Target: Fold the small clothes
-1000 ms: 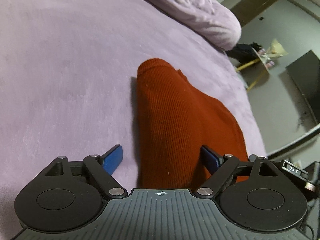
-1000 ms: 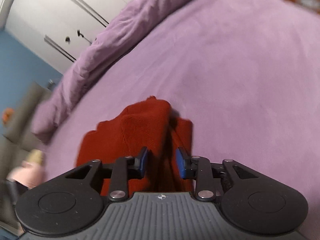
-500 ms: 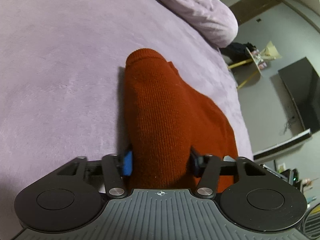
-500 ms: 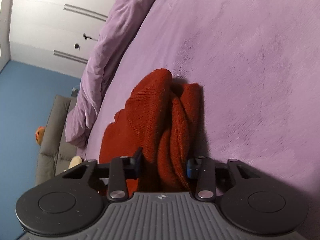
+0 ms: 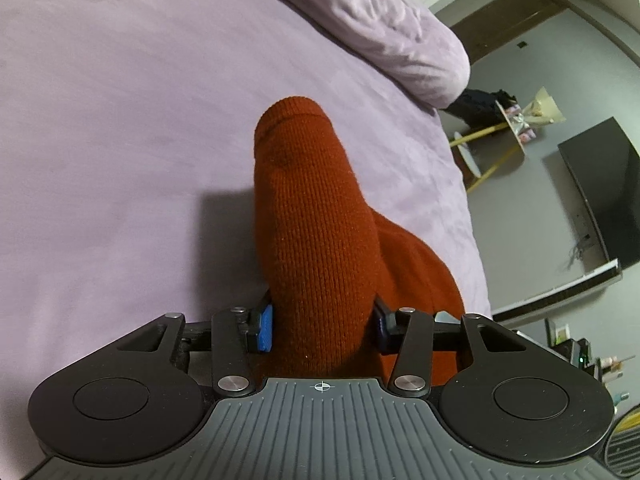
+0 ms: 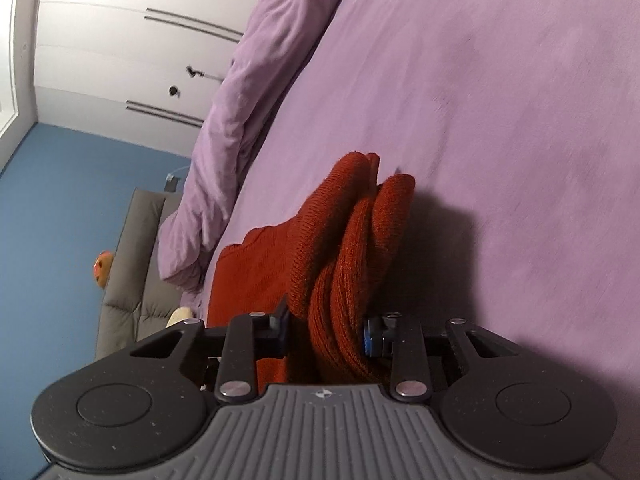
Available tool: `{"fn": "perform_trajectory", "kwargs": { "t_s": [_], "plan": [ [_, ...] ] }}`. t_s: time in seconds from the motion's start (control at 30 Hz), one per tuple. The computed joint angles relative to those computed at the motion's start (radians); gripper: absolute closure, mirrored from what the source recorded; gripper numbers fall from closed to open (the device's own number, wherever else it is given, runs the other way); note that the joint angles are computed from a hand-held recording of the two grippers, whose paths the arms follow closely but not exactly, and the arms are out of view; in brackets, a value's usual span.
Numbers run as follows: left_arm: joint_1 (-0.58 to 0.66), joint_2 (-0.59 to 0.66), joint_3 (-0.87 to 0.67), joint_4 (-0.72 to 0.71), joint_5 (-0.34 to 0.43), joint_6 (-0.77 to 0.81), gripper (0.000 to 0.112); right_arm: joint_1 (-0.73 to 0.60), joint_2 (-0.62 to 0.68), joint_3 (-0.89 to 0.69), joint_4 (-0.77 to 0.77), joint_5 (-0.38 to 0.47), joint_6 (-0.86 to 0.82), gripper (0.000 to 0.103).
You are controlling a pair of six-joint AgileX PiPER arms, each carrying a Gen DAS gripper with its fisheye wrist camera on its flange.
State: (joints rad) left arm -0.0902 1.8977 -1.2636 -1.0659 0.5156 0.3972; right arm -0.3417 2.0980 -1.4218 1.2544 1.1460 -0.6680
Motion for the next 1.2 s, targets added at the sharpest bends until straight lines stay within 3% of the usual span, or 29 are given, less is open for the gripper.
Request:
{"fn": "perform_trajectory", "kwargs": {
  "t_s": [0.2, 0.4, 0.6, 0.67, 0.73, 0.83, 0.87, 1.07, 1.2],
  "plan": [
    [0.067, -0.164, 0.133, 0.154, 0.045, -0.069, 0.063, 0.064, -0.107, 0.167, 0.047, 0.002, -0.012, 0.073],
    [0.122, -0.254, 0.275, 0.173, 0.039, -0.023, 0.062, 0.117, -0.203, 0.332, 0.077, -0.027, -0.019, 0.073],
    [0.076, -0.258, 0.372, 0.316, -0.090, -0.124, 0.053, 0.221, -0.285, 0.409, -0.028, -0.200, 0.015, 0.072],
    [0.087, -0.284, 0.387, 0.307, -0.094, -0.111, 0.053, 0.248, -0.333, 0.416, -0.109, -0.273, 0.055, 0.065],
    [0.073, -0.334, 0.394, 0.454, -0.127, -0.259, 0.054, 0.282, -0.410, 0.422, -0.254, -0.377, 0.183, 0.064],
    [0.019, -0.373, 0.409, 0.753, -0.249, -0.557, 0.054, 0.365, -0.541, 0.440, -0.495, -0.558, 0.396, 0.064],
    [0.003, -0.363, 0.391, 0.845, -0.253, -0.657, 0.053, 0.392, -0.552, 0.429, -0.527, -0.582, 0.421, 0.065],
    [-0.089, -0.159, 0.180, 1.275, -0.179, -1.193, 0.053, 0.569, -0.371, 0.212, -0.558, -0.531, 0.460, 0.092],
    [-0.141, -0.021, 0.051, 1.501, -0.099, -1.359, 0.048, 0.647, -0.194, 0.021, -0.809, -0.509, 0.726, 0.102]
  ]
}}
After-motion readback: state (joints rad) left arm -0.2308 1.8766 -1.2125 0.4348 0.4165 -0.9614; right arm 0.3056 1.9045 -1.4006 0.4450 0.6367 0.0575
